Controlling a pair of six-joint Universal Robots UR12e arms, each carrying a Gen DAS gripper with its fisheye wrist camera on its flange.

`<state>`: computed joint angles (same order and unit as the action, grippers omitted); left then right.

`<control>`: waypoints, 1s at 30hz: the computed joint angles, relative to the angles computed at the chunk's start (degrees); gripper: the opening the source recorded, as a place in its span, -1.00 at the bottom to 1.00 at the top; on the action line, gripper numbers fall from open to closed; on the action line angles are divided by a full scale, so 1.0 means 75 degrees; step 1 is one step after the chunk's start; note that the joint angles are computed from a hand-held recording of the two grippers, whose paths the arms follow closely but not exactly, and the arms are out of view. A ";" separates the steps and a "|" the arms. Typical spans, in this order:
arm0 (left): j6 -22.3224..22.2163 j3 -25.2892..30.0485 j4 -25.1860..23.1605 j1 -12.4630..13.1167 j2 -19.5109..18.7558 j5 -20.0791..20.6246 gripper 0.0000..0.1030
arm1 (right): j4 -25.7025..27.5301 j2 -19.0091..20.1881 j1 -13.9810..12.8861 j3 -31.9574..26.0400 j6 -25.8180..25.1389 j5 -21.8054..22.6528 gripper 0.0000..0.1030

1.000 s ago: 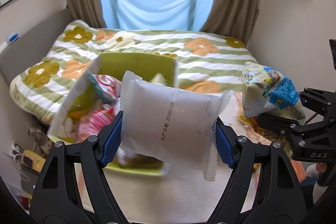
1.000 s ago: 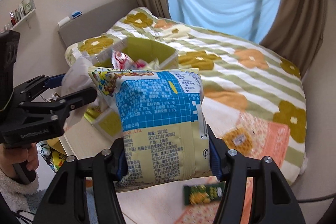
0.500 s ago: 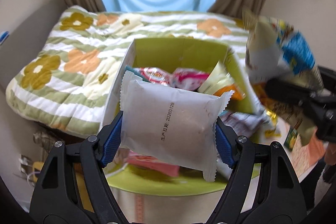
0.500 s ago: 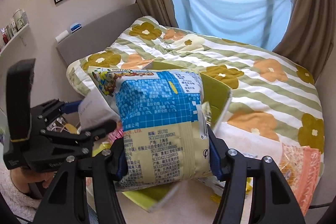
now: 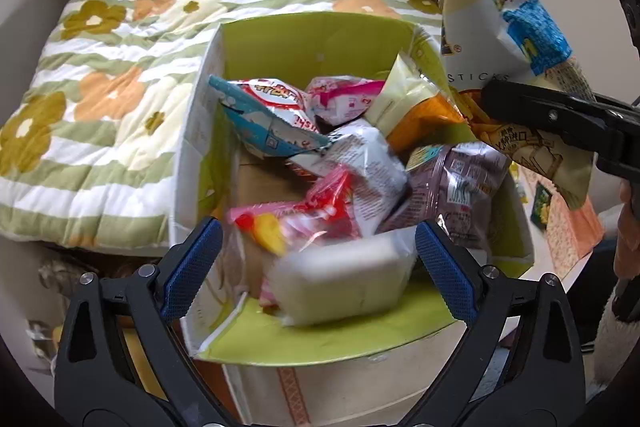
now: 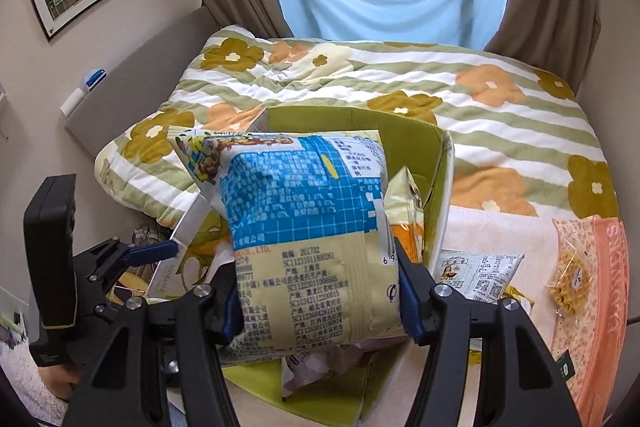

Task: Organize snacks
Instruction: 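Carry both packets over the yellow box and open both tools to drop them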

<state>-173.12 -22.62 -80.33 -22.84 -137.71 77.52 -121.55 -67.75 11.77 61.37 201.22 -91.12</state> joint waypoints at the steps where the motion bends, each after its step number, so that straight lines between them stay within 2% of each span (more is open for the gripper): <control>1: -0.0017 0.0036 -0.0040 -0.0013 -0.0009 0.0066 0.87 | 0.0044 0.0020 -0.0016 -0.0020 0.0025 0.0064 0.10; 4: -0.0035 0.0000 -0.0013 -0.0045 0.0022 0.0366 0.87 | 0.0206 0.0121 -0.0027 -0.0142 0.0017 0.0171 0.11; 8: 0.0001 -0.0197 0.0175 -0.0006 0.0129 0.0412 0.87 | 0.0369 0.0250 -0.0019 -0.0279 0.0139 0.0328 0.11; 12: -0.0001 -0.0078 0.0036 0.0038 0.0088 0.0409 0.87 | 0.0659 0.0375 0.0015 -0.0402 0.0448 0.0340 0.11; 16: -0.0049 -0.0244 0.0190 0.0035 0.0187 0.0632 0.87 | 0.0511 0.0368 0.0013 -0.0304 0.0640 0.0523 0.15; 17: -0.0094 -0.0213 0.0147 0.0037 0.0178 0.0640 0.87 | 0.0382 0.0354 0.0020 -0.0261 0.0651 0.0513 0.29; 18: -0.0135 -0.0184 0.0088 0.0060 0.0170 0.0563 0.87 | 0.0192 0.0319 0.0032 -0.0186 0.0664 0.0461 0.61; 20: -0.0185 -0.0153 0.0057 0.0092 0.0166 0.0448 0.87 | -0.0190 0.0243 0.0066 -0.0028 0.0663 0.0387 0.92; 21: -0.0197 -0.0173 0.0075 0.0094 0.0175 0.0447 0.87 | -0.0378 0.0177 0.0074 0.0084 0.0663 0.0339 0.93; 30: 0.0028 0.0104 -0.0031 0.0103 0.0053 0.0225 0.87 | -0.0466 -0.0046 0.0129 0.0364 0.1037 -0.0010 0.93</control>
<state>-172.91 -21.84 -80.56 -22.06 -137.31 79.20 -125.05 -68.10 12.74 64.10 209.00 -91.19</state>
